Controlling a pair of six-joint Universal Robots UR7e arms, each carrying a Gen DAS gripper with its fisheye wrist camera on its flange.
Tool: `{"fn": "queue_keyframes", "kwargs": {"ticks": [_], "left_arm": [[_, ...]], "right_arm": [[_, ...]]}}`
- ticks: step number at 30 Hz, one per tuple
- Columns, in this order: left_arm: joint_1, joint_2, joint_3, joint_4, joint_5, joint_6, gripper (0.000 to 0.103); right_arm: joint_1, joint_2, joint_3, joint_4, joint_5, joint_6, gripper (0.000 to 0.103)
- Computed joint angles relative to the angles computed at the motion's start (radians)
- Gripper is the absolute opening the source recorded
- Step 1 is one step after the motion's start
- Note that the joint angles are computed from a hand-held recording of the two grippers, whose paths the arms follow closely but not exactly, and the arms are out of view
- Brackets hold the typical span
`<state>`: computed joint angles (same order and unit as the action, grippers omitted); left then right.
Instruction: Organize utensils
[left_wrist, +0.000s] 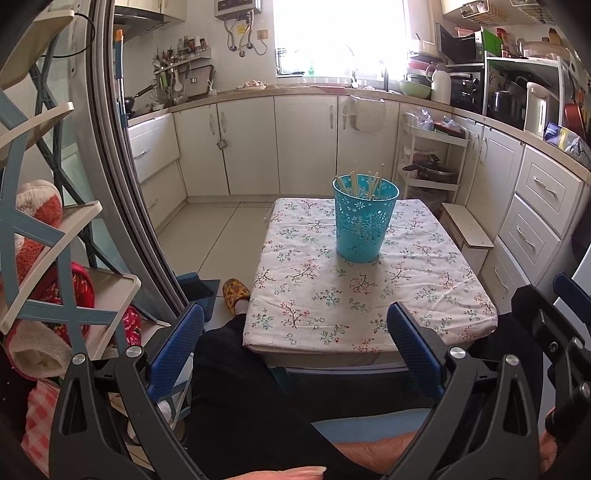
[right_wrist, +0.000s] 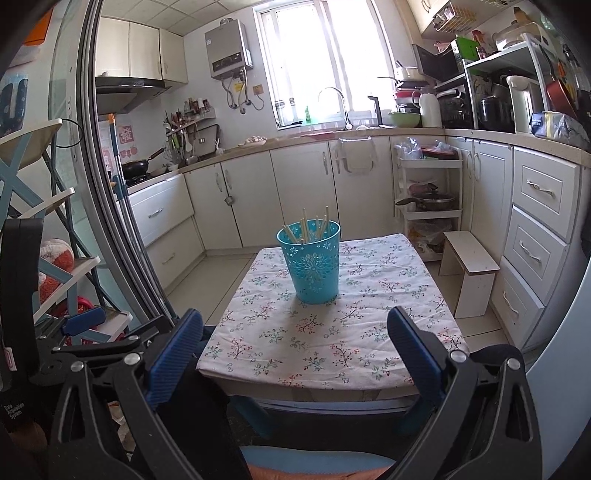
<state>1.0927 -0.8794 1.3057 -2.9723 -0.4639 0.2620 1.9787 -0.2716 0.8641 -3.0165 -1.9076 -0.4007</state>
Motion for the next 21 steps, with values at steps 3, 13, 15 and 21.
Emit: {"fn": "queue_keyframes", "kwargs": {"ticks": [3, 13, 15, 21], "left_arm": [[-0.002, 0.000, 0.002, -0.013, 0.000, 0.006, 0.096], [-0.010, -0.001, 0.008, -0.043, 0.003, 0.028, 0.096], [-0.011, -0.001, 0.009, -0.048, 0.003, 0.031, 0.096], [-0.013, -0.002, 0.008, -0.051, 0.005, 0.034, 0.096]], "right_arm": [[0.001, -0.002, 0.004, -0.004, 0.002, -0.003, 0.096], [0.003, -0.003, 0.006, -0.014, 0.007, -0.009, 0.096], [0.004, -0.004, 0.008, -0.016, 0.008, -0.011, 0.096], [0.005, -0.003, 0.008, -0.014, 0.007, -0.009, 0.096]]}}
